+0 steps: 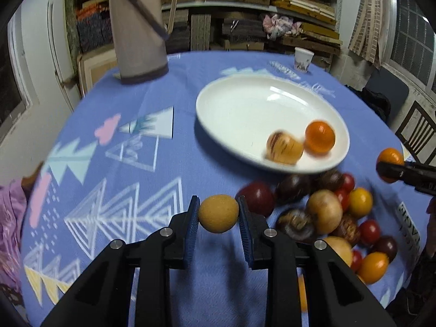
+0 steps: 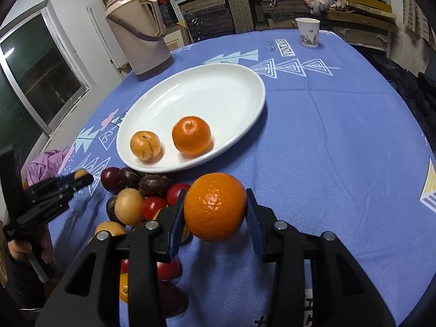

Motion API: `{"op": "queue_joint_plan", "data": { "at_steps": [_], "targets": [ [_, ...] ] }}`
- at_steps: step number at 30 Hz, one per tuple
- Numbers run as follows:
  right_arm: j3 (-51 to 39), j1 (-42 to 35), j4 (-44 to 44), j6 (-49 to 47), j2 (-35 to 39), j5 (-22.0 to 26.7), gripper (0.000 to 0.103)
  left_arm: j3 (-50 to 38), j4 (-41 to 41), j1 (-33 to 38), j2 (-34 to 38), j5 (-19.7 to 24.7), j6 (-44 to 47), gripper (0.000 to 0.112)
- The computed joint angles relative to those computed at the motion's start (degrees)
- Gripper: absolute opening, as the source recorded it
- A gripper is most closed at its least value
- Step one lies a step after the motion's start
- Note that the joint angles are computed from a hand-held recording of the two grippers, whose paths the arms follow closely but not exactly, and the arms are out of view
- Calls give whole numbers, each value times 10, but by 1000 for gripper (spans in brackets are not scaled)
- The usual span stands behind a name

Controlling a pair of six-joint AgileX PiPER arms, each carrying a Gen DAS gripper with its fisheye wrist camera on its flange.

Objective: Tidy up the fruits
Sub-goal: 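Place the tan fruit and orange on the white plate, opening both tools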

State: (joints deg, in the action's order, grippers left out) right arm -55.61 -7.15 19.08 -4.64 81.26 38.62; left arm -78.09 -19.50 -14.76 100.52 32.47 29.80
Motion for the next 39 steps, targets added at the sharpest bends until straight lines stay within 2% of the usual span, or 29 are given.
{"op": "queue_joint_plan", "data": {
  "at_steps": [7,9,13,15,17,19,24,28,31,35,37,39],
  "targets": [
    [-91,12,-18,-5,43,22,40,-134,32,-26,57,69,-59,28],
    [-132,14,-17,-10,70,35,40,-199,28,-30,91,105,-71,28],
    [-197,12,-11,-13,128,53,40,-300,49,-41,156,139,-108,28],
    [-230,11,-15,-6,166,58,40,-359,59,-45,195,172,-130,28],
    [-264,6,-20,8,208,67,40,-458,57,-46,258,234,-147,28],
    [-293,-1,-13,11,242,75,40,-522,73,-51,299,267,-167,28],
    [-320,-5,-7,14,287,85,40,-567,100,-61,338,271,-187,28],
    [-330,-5,-18,25,304,87,41,-642,103,-58,384,322,-205,29],
    [-332,-2,-41,42,309,83,46,-640,101,-55,385,321,-208,35],
    [-314,-14,-18,29,294,69,49,-567,101,-60,342,273,-190,68],
    [-302,-18,-13,26,278,62,49,-513,105,-62,308,235,-183,71],
    [-277,-25,7,6,249,49,53,-490,105,-60,290,223,-181,72]
  ]
}}
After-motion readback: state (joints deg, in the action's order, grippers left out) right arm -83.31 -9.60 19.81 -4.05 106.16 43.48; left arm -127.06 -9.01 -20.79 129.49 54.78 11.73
